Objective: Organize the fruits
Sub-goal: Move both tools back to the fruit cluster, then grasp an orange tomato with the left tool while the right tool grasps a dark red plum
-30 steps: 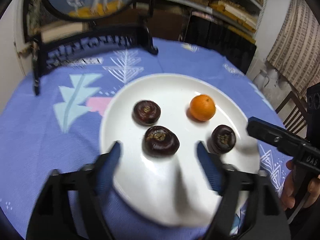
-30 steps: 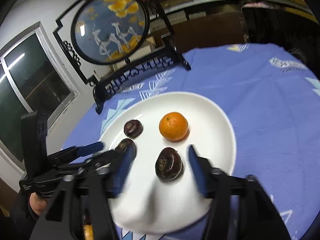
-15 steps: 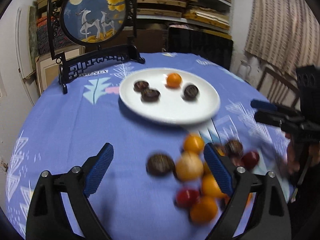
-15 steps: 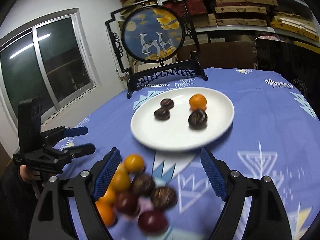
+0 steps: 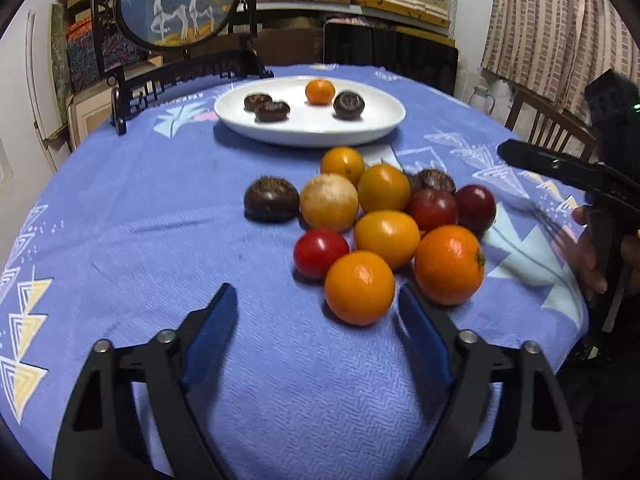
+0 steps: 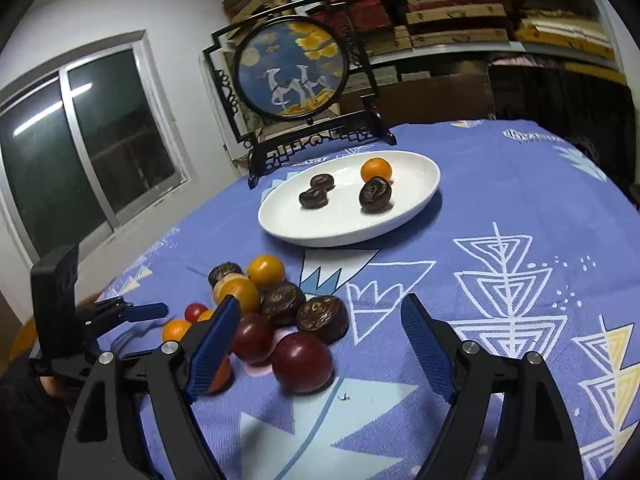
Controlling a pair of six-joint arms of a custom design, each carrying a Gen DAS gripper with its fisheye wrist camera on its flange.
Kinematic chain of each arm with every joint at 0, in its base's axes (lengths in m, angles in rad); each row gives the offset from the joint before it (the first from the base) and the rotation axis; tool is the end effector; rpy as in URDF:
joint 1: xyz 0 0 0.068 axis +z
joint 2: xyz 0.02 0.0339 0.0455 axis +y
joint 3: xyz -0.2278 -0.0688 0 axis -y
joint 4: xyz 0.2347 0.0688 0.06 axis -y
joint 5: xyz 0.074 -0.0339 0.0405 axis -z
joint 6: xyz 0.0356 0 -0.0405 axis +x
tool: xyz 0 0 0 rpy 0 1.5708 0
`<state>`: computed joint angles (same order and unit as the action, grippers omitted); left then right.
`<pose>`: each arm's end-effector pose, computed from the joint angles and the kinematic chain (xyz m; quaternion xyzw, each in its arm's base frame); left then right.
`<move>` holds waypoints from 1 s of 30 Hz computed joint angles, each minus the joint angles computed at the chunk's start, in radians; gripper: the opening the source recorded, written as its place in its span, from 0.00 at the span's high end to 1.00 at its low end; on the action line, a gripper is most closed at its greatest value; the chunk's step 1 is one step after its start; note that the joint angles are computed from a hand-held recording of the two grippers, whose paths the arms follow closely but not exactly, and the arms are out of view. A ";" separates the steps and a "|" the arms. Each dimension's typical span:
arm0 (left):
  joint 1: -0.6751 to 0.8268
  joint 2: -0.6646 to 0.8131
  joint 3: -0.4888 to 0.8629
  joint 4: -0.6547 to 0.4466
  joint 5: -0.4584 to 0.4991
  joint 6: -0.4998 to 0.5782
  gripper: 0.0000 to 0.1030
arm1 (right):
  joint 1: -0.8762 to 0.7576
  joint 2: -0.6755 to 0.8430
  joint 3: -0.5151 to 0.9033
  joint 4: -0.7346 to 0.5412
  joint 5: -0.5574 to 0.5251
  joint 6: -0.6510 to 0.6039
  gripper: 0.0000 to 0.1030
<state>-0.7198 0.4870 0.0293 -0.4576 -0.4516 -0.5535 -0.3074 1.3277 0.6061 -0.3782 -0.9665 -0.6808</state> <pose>0.1008 -0.0677 0.0862 0.0048 0.9255 -0.0161 0.3783 0.2221 -0.0398 0.1406 -0.2664 0.8260 0.2998 0.3962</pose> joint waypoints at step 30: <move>-0.054 0.001 -0.001 0.013 -0.002 -0.022 0.67 | -0.017 0.031 0.029 -0.111 -0.032 -0.128 0.20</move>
<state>-0.7733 0.4882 0.0286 -0.4444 -0.4541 -0.5759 -0.3241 1.3587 0.6346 -0.4889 -0.9983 -0.8089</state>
